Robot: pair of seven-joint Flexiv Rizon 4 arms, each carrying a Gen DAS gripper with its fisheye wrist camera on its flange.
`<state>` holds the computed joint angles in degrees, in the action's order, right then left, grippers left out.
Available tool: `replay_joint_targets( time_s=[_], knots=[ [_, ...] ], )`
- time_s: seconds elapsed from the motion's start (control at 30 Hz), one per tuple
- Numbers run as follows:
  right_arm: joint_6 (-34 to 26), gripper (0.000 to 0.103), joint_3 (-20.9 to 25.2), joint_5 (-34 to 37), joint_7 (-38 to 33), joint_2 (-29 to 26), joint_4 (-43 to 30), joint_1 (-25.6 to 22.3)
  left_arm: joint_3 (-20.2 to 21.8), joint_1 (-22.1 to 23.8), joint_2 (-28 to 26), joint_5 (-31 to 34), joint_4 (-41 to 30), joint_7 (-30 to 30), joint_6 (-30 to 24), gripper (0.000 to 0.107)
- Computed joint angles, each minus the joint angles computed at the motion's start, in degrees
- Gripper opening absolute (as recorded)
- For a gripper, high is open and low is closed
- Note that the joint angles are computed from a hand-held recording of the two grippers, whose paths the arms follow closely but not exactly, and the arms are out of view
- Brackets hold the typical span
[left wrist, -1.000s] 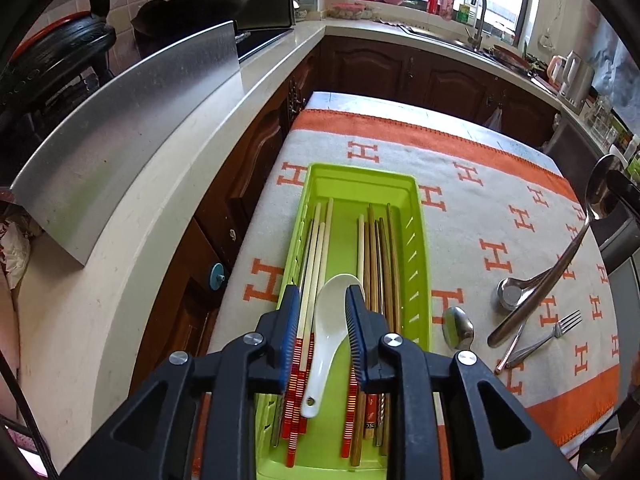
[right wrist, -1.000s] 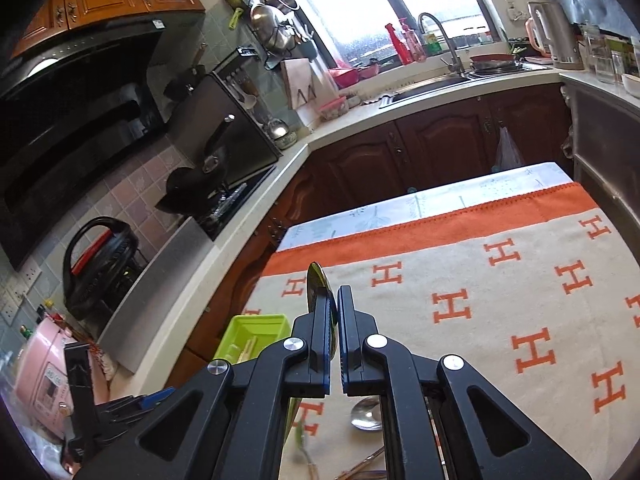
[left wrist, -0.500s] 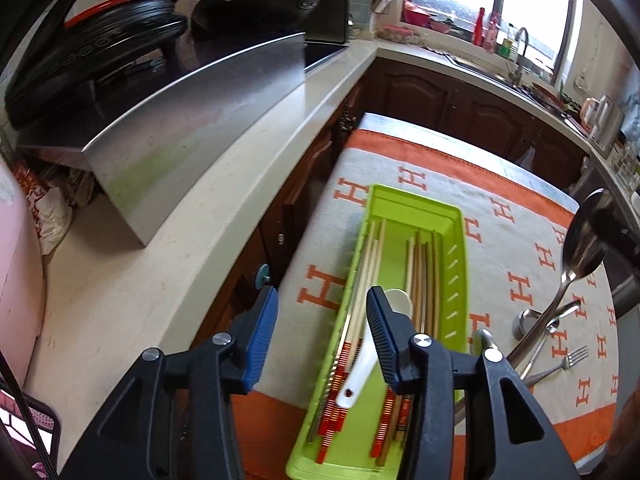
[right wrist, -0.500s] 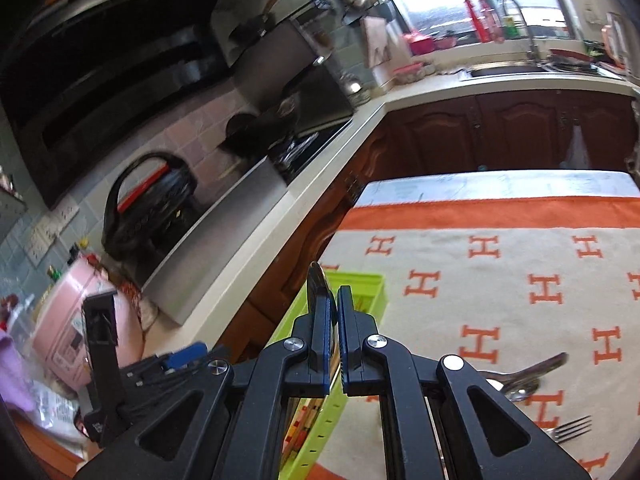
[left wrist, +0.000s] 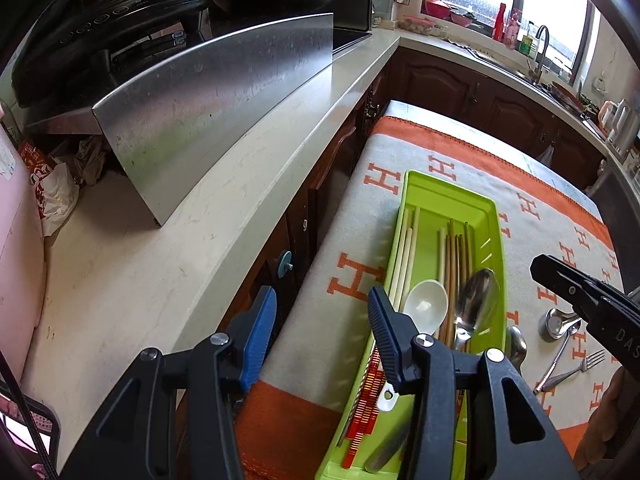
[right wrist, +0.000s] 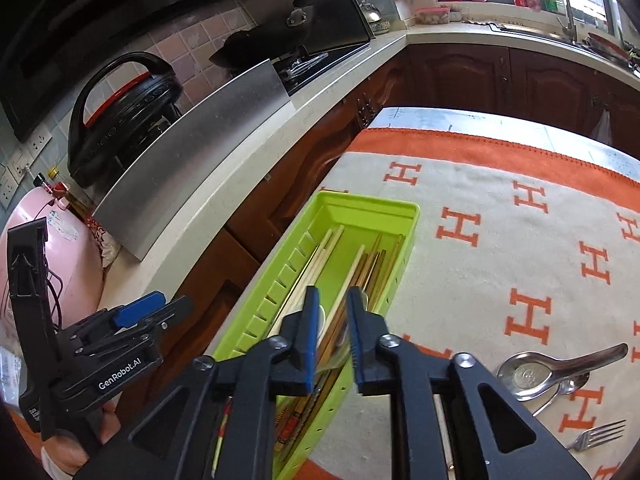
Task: Organize utensils
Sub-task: 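Lower the steel spoon into the green tray and open the right tool, then move the left tool to the wooden-handled spoon and close on it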
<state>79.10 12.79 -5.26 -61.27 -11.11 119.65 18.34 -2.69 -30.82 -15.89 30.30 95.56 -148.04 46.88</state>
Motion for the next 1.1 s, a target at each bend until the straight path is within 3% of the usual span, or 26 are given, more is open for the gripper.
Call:
replay_joint_targets(
  time_s=[0.1, 0.57, 0.9, 1.1],
  knots=[
    [1.67, 0.031, -1.22, -1.72, 1.44, 0.22, 1.16, 0.2, -0.13, 0.0, -0.26, -0.16, -0.16, 0.58, -0.13, 0.047],
    [-1.75, 0.035, -2.58, -3.35, 2.03, 8.98, 9.24, -3.66, -1.1, -2.24, -2.39, -0.77, -3.6, 3.95, -1.77, 0.047],
    [-3.64, 0.035, -4.21, 5.85, -2.65, 15.4, 14.56, -7.25, -2.68, -5.11, -6.18, -5.9, -8.53, 10.61, 0.08, 0.047],
    [-2.85, 0.035, -5.78, 10.47, -6.57, 19.06, 17.53, -8.33, -2.72, -8.85, -10.15, -8.09, -14.32, 14.12, -2.47, 0.048]
  ],
)
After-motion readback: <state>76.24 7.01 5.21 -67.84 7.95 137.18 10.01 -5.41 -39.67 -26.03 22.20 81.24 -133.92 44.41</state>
